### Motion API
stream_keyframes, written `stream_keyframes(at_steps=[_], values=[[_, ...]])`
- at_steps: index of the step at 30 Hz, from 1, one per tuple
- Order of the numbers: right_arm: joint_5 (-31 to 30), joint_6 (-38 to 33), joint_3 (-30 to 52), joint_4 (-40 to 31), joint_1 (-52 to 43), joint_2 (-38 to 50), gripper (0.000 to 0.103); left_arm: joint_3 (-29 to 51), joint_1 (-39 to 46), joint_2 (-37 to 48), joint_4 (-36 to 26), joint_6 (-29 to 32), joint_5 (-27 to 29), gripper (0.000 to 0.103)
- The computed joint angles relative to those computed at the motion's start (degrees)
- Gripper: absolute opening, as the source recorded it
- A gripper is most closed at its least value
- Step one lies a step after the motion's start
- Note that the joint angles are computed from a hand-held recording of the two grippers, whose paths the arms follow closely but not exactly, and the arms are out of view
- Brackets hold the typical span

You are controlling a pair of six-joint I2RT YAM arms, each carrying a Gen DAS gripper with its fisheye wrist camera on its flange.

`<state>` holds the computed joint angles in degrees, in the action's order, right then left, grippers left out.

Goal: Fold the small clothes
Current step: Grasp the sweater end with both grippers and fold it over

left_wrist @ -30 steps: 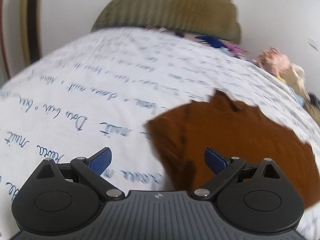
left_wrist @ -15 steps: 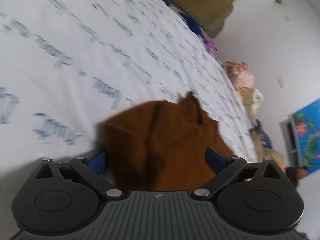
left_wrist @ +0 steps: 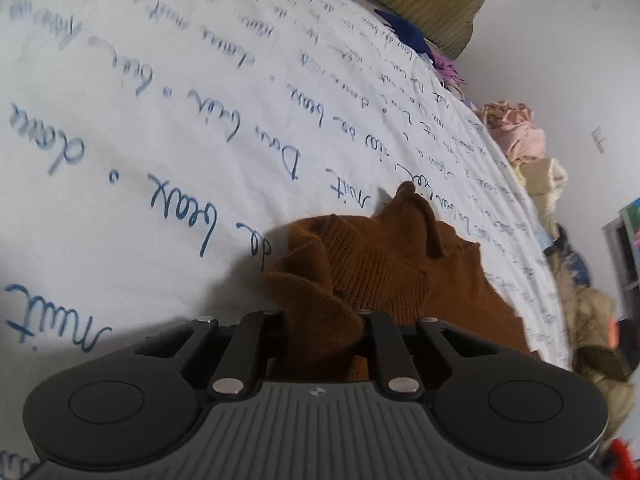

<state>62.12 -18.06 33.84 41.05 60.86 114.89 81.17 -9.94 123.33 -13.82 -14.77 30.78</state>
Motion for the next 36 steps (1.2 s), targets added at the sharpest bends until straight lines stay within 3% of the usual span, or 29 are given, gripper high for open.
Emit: stream_keyframes(at_steps=[6, 13, 20, 25, 31, 36], values=[[1.77, -0.99, -6.68, 6.10, 1.32, -5.34, 0.009, -5.79, -4.93, -9.51, 1.72, 3.43, -10.58, 0.011], [6.88, -5.92, -15.03, 15.95, 0.98, -11.24, 0.009, -6.13, -12.38, -16.53, 1.55, 3.81, -19.65, 0.011], [9.16, -3.51, -22.33, 18.42, -2.27, -18.27, 0.009, -0.98, -22.53, -15.20, 0.18, 5.45, -30.74, 0.011], [10.25, -2.61, -26.94, 19.90, -5.72, -22.20, 0.009, 4.53, -28.75, -11.86, -1.34, 6.44, -35.33, 0.011], [10.18, 4.65, -30.83, 14.95, -9.57, -26.75, 0.009, 13.73, -35.70, -4.58, -4.65, 9.04, -41.42, 0.011], [6.86, 15.94, -32.24, -0.05, -13.59, -37.04, 0.008, 21.69, -39.46, 2.01, -8.00, 8.46, -43.69, 0.011]])
